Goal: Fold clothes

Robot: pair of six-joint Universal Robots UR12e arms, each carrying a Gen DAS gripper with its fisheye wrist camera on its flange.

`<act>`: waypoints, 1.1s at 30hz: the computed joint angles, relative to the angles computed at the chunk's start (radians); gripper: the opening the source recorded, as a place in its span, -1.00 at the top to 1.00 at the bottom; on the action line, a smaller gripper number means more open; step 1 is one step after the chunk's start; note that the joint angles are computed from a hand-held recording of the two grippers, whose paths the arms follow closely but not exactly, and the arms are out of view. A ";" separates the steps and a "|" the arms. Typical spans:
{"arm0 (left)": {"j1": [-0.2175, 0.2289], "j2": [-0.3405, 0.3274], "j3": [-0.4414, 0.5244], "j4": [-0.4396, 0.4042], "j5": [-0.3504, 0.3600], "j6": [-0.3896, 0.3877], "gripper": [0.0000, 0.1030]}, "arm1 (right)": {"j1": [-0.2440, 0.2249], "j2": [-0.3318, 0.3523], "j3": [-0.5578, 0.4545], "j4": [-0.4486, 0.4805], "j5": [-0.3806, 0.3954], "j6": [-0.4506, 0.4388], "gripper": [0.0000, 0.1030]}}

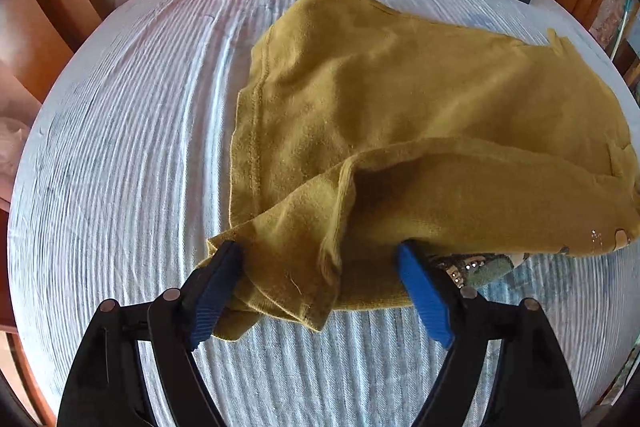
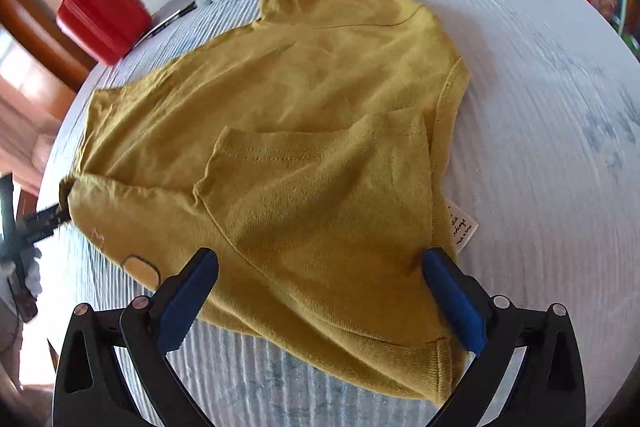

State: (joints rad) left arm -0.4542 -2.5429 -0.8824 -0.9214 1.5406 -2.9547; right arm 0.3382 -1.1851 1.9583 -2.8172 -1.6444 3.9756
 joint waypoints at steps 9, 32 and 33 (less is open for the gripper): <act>0.003 0.008 -0.054 0.126 -0.022 -0.022 -0.59 | -0.012 -0.004 -0.005 0.015 0.039 0.045 -1.00; 0.033 -0.026 0.090 0.057 0.005 -0.021 0.78 | 0.026 -0.032 0.004 0.092 -0.013 0.083 -0.02; 0.031 -0.051 0.141 -0.014 0.028 -0.035 0.72 | 0.023 -0.033 0.009 0.081 -0.006 0.088 -0.01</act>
State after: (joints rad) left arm -0.4228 -2.5940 -0.7411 -0.9352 1.5684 -2.9902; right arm 0.3616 -1.2179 1.9670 -2.7362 -1.6502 4.0636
